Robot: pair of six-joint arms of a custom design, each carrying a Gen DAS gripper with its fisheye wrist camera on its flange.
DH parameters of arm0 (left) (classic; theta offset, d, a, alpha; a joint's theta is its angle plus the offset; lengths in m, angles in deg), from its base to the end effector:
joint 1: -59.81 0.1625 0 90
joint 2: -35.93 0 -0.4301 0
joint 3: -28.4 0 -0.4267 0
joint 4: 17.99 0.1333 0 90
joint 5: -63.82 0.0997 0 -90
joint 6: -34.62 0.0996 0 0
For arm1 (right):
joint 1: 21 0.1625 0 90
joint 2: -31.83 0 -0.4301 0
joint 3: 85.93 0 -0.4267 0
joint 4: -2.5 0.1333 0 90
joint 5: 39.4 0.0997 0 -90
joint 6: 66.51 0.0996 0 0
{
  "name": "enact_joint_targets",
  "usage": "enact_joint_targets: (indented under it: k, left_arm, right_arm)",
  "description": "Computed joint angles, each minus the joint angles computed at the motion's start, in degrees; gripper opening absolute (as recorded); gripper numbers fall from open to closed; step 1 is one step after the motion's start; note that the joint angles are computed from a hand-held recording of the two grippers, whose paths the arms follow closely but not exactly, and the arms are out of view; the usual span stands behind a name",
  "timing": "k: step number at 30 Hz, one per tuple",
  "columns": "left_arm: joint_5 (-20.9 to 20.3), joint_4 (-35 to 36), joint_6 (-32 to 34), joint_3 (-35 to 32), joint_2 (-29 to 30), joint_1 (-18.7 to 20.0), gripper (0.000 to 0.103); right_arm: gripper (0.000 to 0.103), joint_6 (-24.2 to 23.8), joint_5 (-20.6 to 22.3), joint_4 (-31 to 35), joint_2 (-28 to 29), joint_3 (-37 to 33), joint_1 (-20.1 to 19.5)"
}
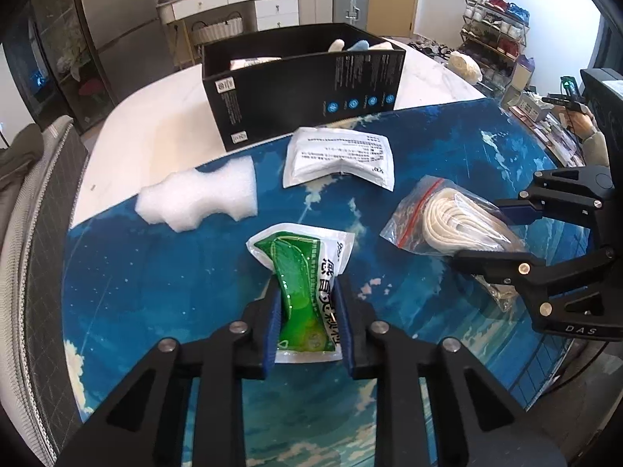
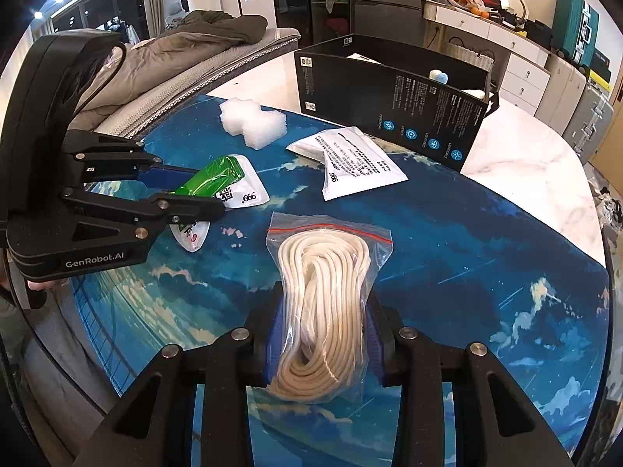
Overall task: Organize soft objects
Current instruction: 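Grasp the bagged white cord with the right tool while the left tool grasps the green packet, then lift the bagged cord and green packet into the black box and release both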
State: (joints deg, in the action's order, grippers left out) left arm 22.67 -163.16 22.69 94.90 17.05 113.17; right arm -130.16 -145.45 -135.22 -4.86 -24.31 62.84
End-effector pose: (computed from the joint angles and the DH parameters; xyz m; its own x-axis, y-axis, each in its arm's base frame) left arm -0.3115 -0.7679 -0.0654 -0.6967 0.1421 -0.7032 0.4575 0.8430 -0.2829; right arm 0.0128 -0.8672 0.1900 -0.5076 -0.7283 0.4602 -0.8020 0.5947 0.0565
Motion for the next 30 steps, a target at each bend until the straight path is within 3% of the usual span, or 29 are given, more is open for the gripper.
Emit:
enact_joint_targets:
  k: [11,17,20,21,24,30]
  left_arm:
    - [-0.25,-0.80,0.35,0.04,-0.11,-0.21,0.020]
    - [0.28,-5.29,2.59,0.55,-0.55,-0.88,0.020]
    - [2.88,-11.51,6.17,1.13,-0.21,-1.79,0.020]
    - [3.55,-13.93,7.60,1.33,-0.04,-2.12,0.020]
    - [3.33,-23.05,11.78,2.69,-0.18,-2.73,0.020]
    - [4.55,-43.85,24.59,3.43,1.56,-4.58,0.020]
  right_arm:
    - [0.035,0.81,0.93,-0.30,-0.39,0.31,0.10]
    - [0.035,2.14,4.76,-1.30,-2.16,1.31,0.13]
    - [0.035,1.43,8.70,-3.77,-3.63,3.05,-0.19]
    - [0.035,0.19,9.42,-7.29,-4.26,4.62,-0.10]
    - [0.035,-2.46,13.58,-13.28,-5.92,7.92,-0.39]
    - [0.035,-2.86,23.90,-20.11,-8.61,12.20,-1.58]
